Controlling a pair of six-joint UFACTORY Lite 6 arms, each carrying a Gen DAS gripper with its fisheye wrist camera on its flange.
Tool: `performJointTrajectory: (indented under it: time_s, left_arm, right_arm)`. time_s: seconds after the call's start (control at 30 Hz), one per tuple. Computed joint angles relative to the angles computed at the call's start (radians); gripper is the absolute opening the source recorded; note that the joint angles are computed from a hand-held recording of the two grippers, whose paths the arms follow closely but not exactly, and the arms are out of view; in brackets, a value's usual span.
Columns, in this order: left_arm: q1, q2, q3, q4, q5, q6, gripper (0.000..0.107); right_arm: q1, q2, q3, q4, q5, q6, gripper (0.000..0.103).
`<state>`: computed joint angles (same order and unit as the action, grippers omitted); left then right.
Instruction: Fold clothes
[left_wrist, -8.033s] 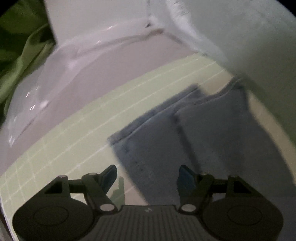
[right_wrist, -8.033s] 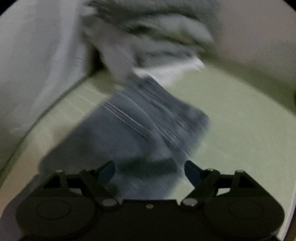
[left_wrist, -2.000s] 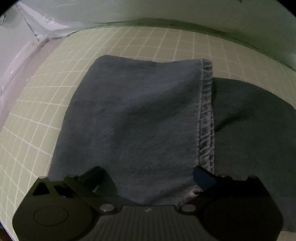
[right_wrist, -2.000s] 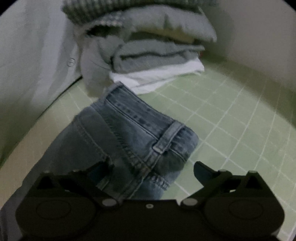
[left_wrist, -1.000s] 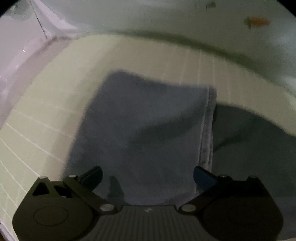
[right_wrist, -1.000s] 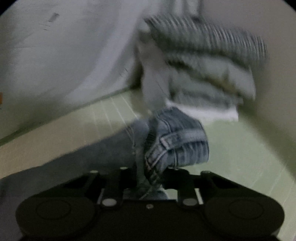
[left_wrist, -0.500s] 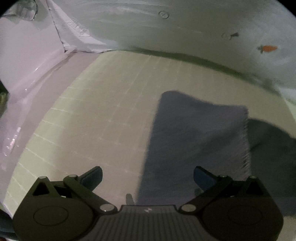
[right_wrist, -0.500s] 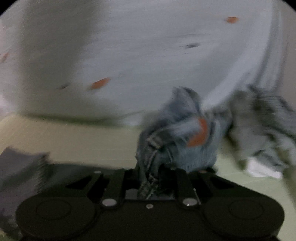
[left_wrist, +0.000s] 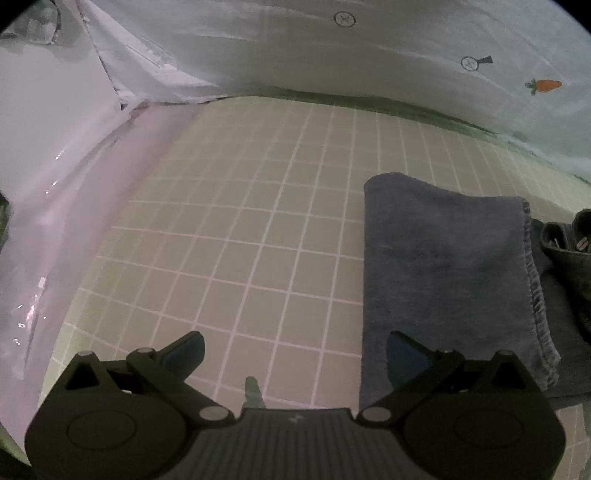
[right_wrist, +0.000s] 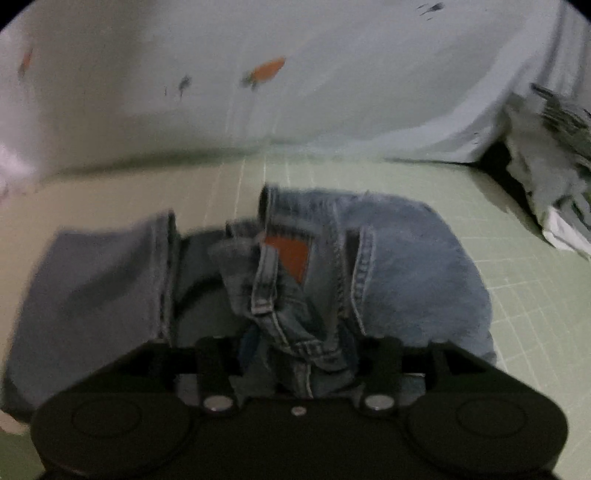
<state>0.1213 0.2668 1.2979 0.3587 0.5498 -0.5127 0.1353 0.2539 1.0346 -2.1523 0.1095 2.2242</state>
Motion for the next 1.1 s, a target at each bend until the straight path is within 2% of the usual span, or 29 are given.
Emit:
performJointTrajectory:
  time_s: [0.07,0.13,0.27,0.4,0.5,0.6,0.67,0.73,0.87,1.1]
  left_arm:
    - [0.011,0.020,0.015,-0.026,-0.011,0.029,0.103]
    - [0.019,0.048,0.041,-0.047,-0.015,0.052,0.103]
    - [0.027,0.104,0.107,-0.033,-0.006,0.045,0.103]
    - [0.043,0.157,0.173,-0.030,0.004,0.045,0.103]
    - [0.054,0.204,0.224,-0.036,0.019,0.059,0.103]
    - [0.061,0.234,0.249,-0.052,0.030,0.080,0.103]
    - [0.063,0.250,0.261,-0.066,0.037,0.096,0.103]
    - [0.066,0.265,0.273,-0.081,0.044,0.111,0.103]
    - [0.064,0.269,0.271,-0.105,0.043,0.133,0.103]
    - [0.055,0.244,0.233,-0.157,0.024,0.209,0.103]
  right_arm:
    - [0.034,-0.080,-0.089,-0.083,0.126,0.146,0.055]
    - [0.053,-0.053,-0.063,-0.018,0.207,0.125,0.056]
    - [0.029,0.105,0.135,0.236,0.136,-0.145,0.051]
    - [0.063,0.247,0.269,0.385,0.107,-0.307,0.052]
    - [0.110,0.346,0.361,0.569,0.140,-0.482,0.056]
    - [0.164,0.445,0.443,0.609,0.252,-0.552,0.056]
    - [0.171,0.447,0.439,0.587,0.271,-0.533,0.044]
    - [0.174,0.438,0.425,0.559,0.279,-0.502,0.040]
    - [0.137,0.350,0.333,0.445,0.209,-0.369,0.027]
    - [0.165,0.170,0.157,0.037,0.093,0.068,0.025]
